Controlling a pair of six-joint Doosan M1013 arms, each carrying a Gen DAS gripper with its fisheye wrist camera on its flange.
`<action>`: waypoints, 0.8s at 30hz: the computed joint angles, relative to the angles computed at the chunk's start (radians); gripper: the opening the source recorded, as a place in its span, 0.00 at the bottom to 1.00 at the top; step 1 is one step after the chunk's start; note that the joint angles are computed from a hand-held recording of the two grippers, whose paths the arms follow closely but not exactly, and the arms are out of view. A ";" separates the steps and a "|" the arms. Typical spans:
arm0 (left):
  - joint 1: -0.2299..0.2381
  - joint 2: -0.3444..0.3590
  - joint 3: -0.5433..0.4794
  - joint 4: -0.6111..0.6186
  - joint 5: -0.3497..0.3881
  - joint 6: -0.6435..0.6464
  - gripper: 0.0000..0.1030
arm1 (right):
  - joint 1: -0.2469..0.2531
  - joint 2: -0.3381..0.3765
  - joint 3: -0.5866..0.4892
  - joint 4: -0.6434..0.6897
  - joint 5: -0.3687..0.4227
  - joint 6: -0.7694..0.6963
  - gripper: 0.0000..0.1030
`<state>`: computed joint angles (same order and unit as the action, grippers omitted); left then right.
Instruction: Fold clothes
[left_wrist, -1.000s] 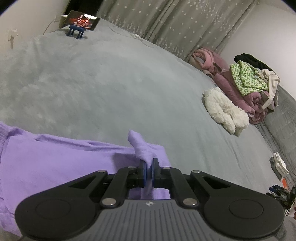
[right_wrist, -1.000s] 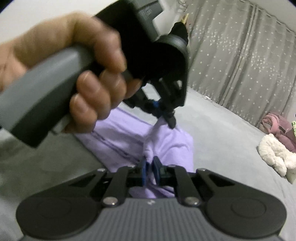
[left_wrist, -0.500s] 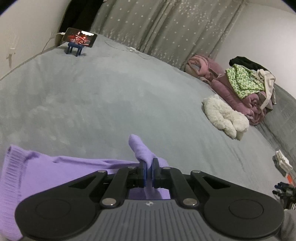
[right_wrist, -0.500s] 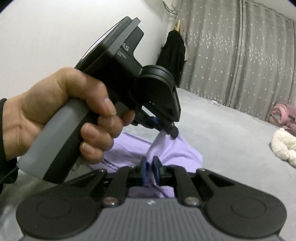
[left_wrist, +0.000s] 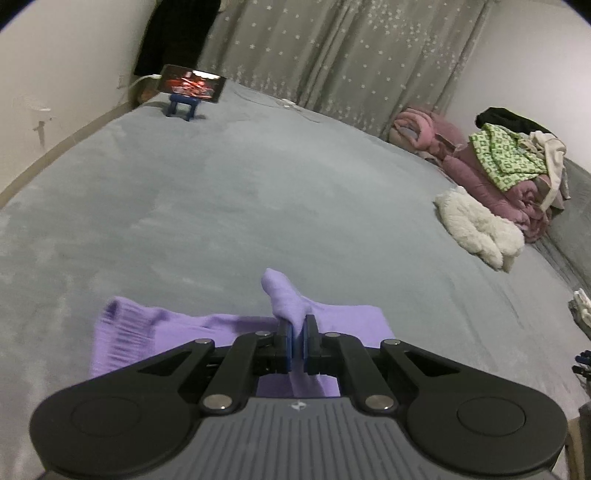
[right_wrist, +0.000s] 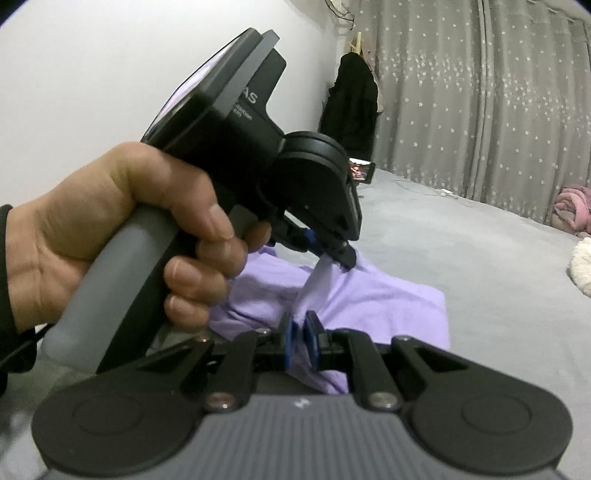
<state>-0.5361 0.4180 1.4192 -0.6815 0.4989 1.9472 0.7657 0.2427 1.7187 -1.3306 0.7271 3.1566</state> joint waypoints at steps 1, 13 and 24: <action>0.005 -0.001 0.002 -0.004 -0.002 0.001 0.04 | 0.001 0.003 -0.004 -0.003 -0.004 0.000 0.09; 0.057 -0.023 0.038 -0.092 -0.038 0.110 0.04 | 0.005 0.046 -0.065 0.018 -0.061 -0.054 0.09; 0.069 -0.015 0.038 -0.032 -0.045 0.096 0.04 | 0.014 0.086 -0.129 0.089 -0.073 -0.130 0.09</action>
